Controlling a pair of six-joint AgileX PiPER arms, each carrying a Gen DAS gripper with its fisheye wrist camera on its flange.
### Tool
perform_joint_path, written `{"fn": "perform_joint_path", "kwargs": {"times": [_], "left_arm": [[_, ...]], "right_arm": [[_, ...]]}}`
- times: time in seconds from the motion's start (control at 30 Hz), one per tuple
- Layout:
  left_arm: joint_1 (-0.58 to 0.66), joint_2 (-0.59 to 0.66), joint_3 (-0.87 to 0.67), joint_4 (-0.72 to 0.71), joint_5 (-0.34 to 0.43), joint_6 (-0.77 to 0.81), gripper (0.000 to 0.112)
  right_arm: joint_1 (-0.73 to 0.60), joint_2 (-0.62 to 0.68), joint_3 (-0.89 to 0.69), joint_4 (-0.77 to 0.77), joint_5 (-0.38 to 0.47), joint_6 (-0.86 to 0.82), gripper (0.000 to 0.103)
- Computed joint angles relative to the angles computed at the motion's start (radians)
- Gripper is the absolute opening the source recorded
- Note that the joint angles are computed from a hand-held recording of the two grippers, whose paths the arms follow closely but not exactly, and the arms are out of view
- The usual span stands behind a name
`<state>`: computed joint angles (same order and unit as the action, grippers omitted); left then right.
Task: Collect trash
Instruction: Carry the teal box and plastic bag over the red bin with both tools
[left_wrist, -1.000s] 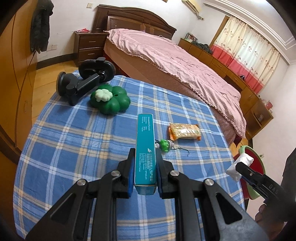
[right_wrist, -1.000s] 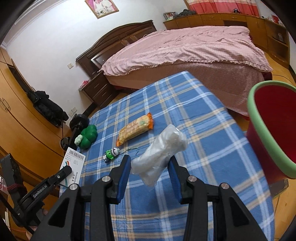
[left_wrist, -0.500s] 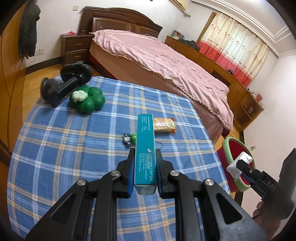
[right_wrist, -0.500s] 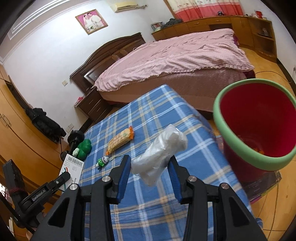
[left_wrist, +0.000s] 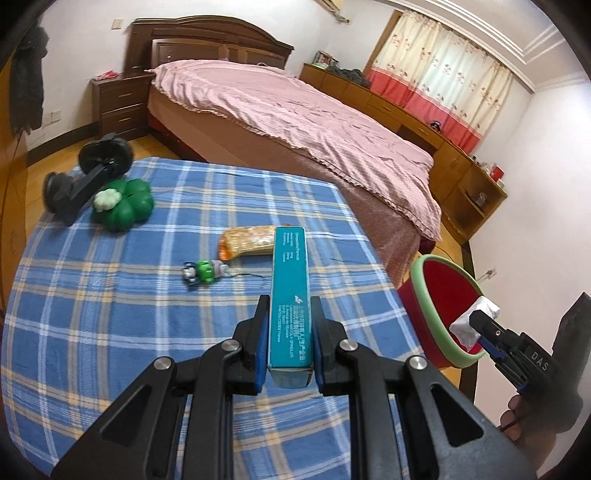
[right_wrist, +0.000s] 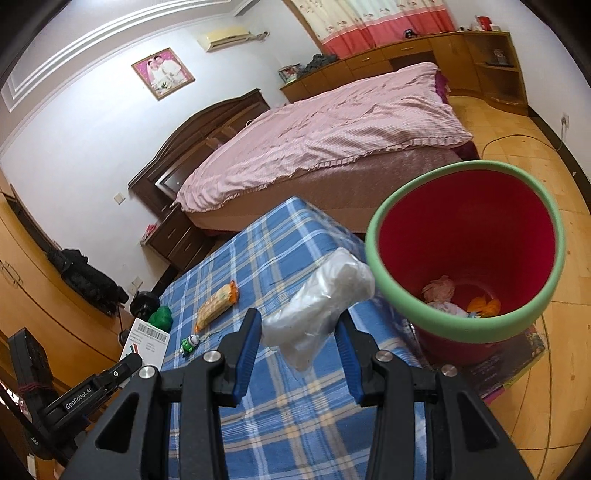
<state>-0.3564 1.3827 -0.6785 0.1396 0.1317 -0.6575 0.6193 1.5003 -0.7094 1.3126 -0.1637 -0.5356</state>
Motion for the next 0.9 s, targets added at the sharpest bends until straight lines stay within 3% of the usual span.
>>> {"fn": "perform_joint_path", "kwargs": {"times": [0.23,0.63,0.73,0.9], "left_arm": [[-0.09,0.059,-0.082,0.16,0.03,-0.163,0.019],[-0.211,0.212,-0.279,0.131,0.077,-0.093,0.019],[-0.236,0.248,-0.32,0.108,0.079,-0.06,0.019],[-0.272,0.318,-0.399,0.084,0.09,-0.024,0.019]], "right_arm": [[-0.044,-0.069,0.073,-0.124,-0.005,0.136,0.044],[-0.189,-0.168,0.176,-0.274,0.004,0.305,0.044],[-0.233,-0.187,0.205,-0.372,0.011,0.404,0.044],[-0.315,-0.194,0.236,-0.701,0.031,0.714,0.044]]}}
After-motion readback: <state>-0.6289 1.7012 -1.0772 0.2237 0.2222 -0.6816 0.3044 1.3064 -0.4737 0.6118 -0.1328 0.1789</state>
